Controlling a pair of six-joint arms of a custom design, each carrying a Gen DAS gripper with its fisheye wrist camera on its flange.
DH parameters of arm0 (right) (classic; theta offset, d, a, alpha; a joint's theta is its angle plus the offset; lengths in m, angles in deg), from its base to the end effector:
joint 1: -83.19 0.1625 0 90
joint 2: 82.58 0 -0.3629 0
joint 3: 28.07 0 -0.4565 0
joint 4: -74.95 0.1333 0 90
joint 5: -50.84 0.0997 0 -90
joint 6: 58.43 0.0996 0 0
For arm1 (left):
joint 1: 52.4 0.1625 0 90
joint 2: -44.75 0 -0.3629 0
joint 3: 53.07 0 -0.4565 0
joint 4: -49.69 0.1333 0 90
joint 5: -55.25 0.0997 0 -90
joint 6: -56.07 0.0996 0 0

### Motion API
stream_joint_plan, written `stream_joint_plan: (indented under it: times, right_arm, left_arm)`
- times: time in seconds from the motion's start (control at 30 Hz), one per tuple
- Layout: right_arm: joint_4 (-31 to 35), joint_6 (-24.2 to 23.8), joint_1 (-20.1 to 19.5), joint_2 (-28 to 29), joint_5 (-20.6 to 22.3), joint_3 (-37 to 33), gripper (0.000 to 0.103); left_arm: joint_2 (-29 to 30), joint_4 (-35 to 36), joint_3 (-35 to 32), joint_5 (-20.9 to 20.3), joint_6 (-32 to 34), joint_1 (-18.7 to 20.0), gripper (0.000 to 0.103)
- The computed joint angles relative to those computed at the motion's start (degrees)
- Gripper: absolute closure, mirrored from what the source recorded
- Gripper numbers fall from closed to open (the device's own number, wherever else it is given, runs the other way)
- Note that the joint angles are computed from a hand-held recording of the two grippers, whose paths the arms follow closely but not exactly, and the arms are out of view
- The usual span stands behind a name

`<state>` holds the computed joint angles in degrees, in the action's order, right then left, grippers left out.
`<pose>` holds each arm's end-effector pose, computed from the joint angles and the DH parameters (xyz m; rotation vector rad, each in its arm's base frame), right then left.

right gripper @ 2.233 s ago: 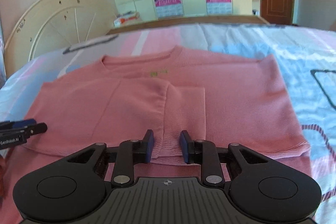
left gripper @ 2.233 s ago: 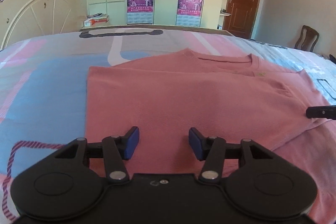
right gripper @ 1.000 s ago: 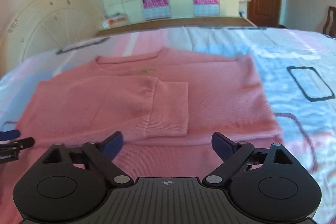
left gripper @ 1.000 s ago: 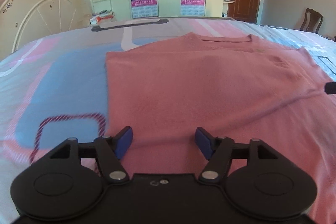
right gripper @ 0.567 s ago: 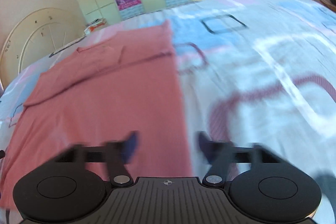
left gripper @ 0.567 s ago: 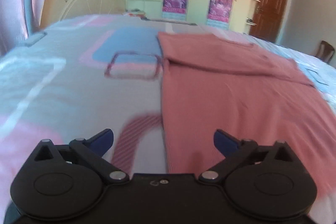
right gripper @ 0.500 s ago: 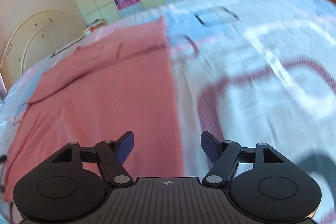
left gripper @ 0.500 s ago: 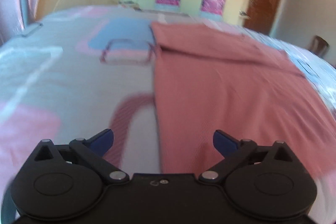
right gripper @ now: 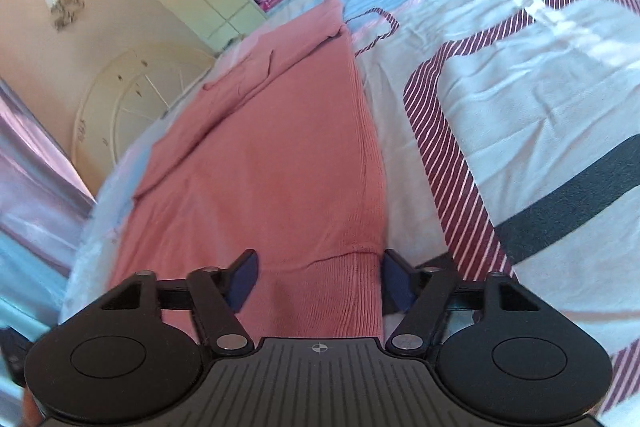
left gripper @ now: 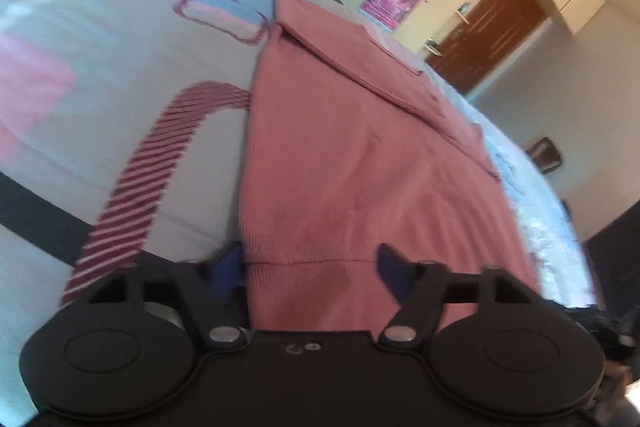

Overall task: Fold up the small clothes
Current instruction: 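Grasp the sweater hem with both grippers, then lift the hem with both grippers, fold it toward the collar, release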

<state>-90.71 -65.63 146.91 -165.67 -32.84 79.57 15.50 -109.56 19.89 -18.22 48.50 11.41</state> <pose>-0.1357 -0.6005 0.3485 -0.3772 -2.6745 1.2792 -0.1982 -0.7692 -0.0188 0.3753 2.8801 -0.7520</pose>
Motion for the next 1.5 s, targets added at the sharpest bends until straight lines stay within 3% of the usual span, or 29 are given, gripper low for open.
stream_joint_plan:
  times: [0.03,0.17,0.3,0.37,0.53,0.63,0.73,0.77,0.8,0.83,0.87,0.93,0.97,1.0,1.1,1.2,1.5]
  right_arm:
    - [1.05,1.06,-0.47,0.21,1.21,-0.78,0.057]
    - [5.01,2.56,-1.55,0.8,3.61,-3.18,0.062]
    - [9.76,0.67,-2.68,-0.74,6.51,-2.28,0.062]
    - [8.13,0.13,-3.07,-0.96,7.33,-1.47,0.062]
    - [3.16,5.2,-3.59,2.42,8.4,-4.11,0.062]
    - [6.42,4.07,-3.52,3.56,9.37,-6.25,0.062]
    - [12.96,-0.45,-3.64,1.88,10.26,-5.99,0.062]
    - [14.08,-2.28,-3.62,0.9,9.93,-5.18,0.067]
    - [14.1,-3.88,-2.98,0.4,7.44,-4.66,0.096]
    - [13.85,-5.85,-2.81,0.12,6.03,-4.35,0.096]
    - [13.12,-6.21,-3.08,-0.36,7.02,-3.89,0.096]
    - [9.9,-5.95,-5.17,-3.08,14.3,-1.27,0.096]
    - [9.0,-6.48,-5.9,-4.5,16.36,-0.17,0.096]
    - [8.76,-7.77,-6.13,-5.33,16.02,0.42,0.096]
    - [13.14,-10.46,-5.35,-3.13,8.85,-1.51,0.097]
    - [10.44,-7.2,-5.86,-3.33,10.86,-0.37,0.096]
    - [5.47,-8.68,-3.48,-3.21,12.15,-1.91,0.096]
  left_arm:
    - [0.34,2.49,-0.99,-0.84,-0.86,-0.02,0.066]
    - [1.1,3.44,-1.05,1.23,1.75,-1.26,0.065]
    - [0.99,-0.51,0.1,-2.85,-3.27,0.36,0.065]
    - [1.08,-1.37,-0.07,-4.36,-5.03,1.08,0.065]
    - [3.18,-1.53,-3.35,-4.08,-5.93,1.28,0.065]
    - [4.18,0.04,-5.21,-4.06,-6.52,1.22,0.065]
    - [3.72,1.3,-4.73,-2.85,-4.43,0.63,0.065]
    - [3.65,1.24,-4.53,-2.56,-3.77,0.54,0.069]
    - [3.73,1.37,-4.63,-1.46,-3.06,0.3,0.082]
    - [3.66,1.37,-4.59,0.6,-1.96,-0.1,0.098]
    - [3.2,-1.03,-3.82,0.29,-1.09,-0.22,0.098]
    - [1.5,-8.97,-0.55,-3.61,-0.38,0.16,0.098]
    - [1.04,-9.71,0.12,-3.46,0.79,0.03,0.098]
    - [1.12,-8.27,-0.12,-2.32,2.21,-0.2,0.098]
    - [3.48,-0.13,-3.04,3.21,3.4,-0.64,0.097]
    - [2.67,-3.14,-1.59,0.6,-2.42,0.23,0.097]
    - [2.73,-12.51,-0.79,-2.25,-5.06,-0.22,0.098]
